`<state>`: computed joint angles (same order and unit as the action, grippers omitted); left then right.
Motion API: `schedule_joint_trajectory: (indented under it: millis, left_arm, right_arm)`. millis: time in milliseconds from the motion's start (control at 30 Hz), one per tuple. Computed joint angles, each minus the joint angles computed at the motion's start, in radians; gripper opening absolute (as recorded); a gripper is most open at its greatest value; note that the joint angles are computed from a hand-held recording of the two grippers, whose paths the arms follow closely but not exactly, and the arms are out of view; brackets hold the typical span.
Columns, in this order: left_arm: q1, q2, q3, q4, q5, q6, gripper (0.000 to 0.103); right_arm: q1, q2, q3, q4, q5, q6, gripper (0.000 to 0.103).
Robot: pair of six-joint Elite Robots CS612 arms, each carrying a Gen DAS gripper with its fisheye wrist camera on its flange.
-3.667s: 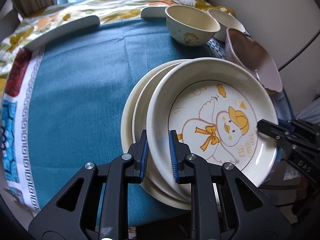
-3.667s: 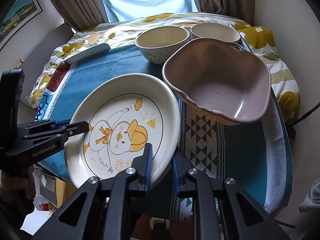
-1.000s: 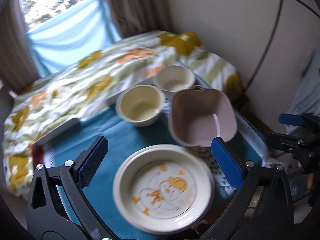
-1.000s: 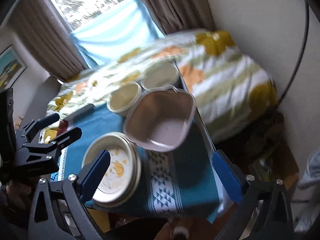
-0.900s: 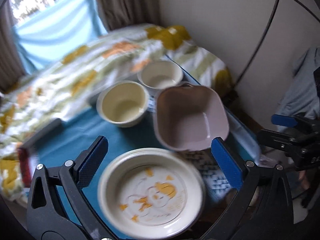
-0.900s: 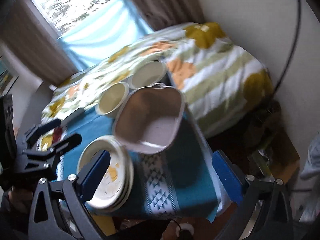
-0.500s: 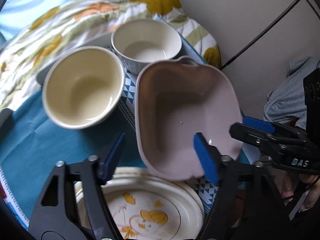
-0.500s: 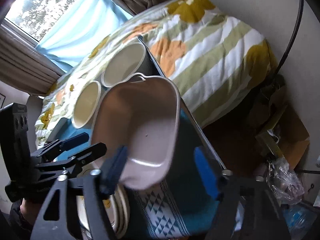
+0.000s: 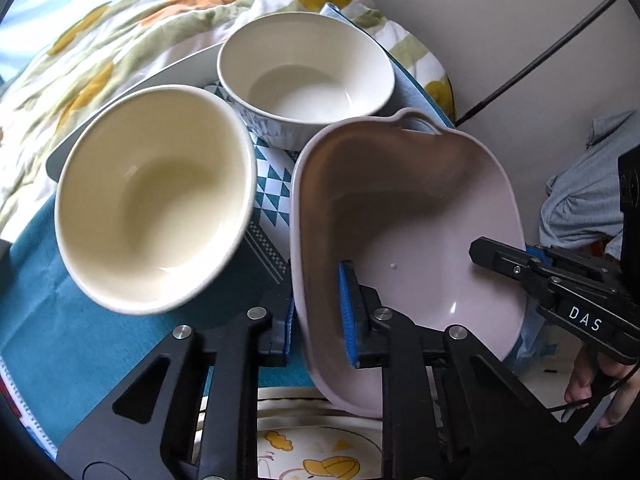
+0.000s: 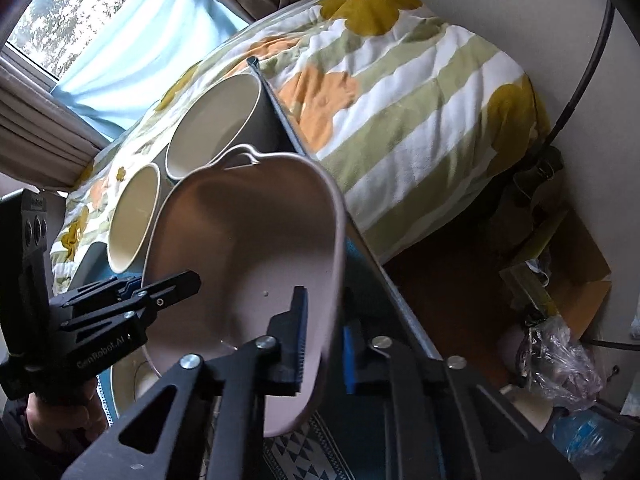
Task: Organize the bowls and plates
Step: 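Grasp the rim of the mauve handled bowl with the left gripper, then lift the mauve bowl and lower it onto the cloth beside the patterned mat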
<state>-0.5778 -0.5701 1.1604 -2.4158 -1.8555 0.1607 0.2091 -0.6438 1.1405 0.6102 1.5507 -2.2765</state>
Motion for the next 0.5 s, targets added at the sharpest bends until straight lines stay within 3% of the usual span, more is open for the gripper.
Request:
schedule_joint_trajectory:
  millis: [267,500]
  left_arm:
    - [-0.007,-0.038,0.049,-0.069,0.005,-0.001,0.016]
    - [-0.007,-0.137,0.168,-0.206,0.022,-0.044,0.016]
  right_arm:
    - [0.009,-0.026,0.015,-0.002,0.043,-0.022,0.012]
    - [0.029,-0.094,0.040,-0.004,0.092,-0.081,0.012]
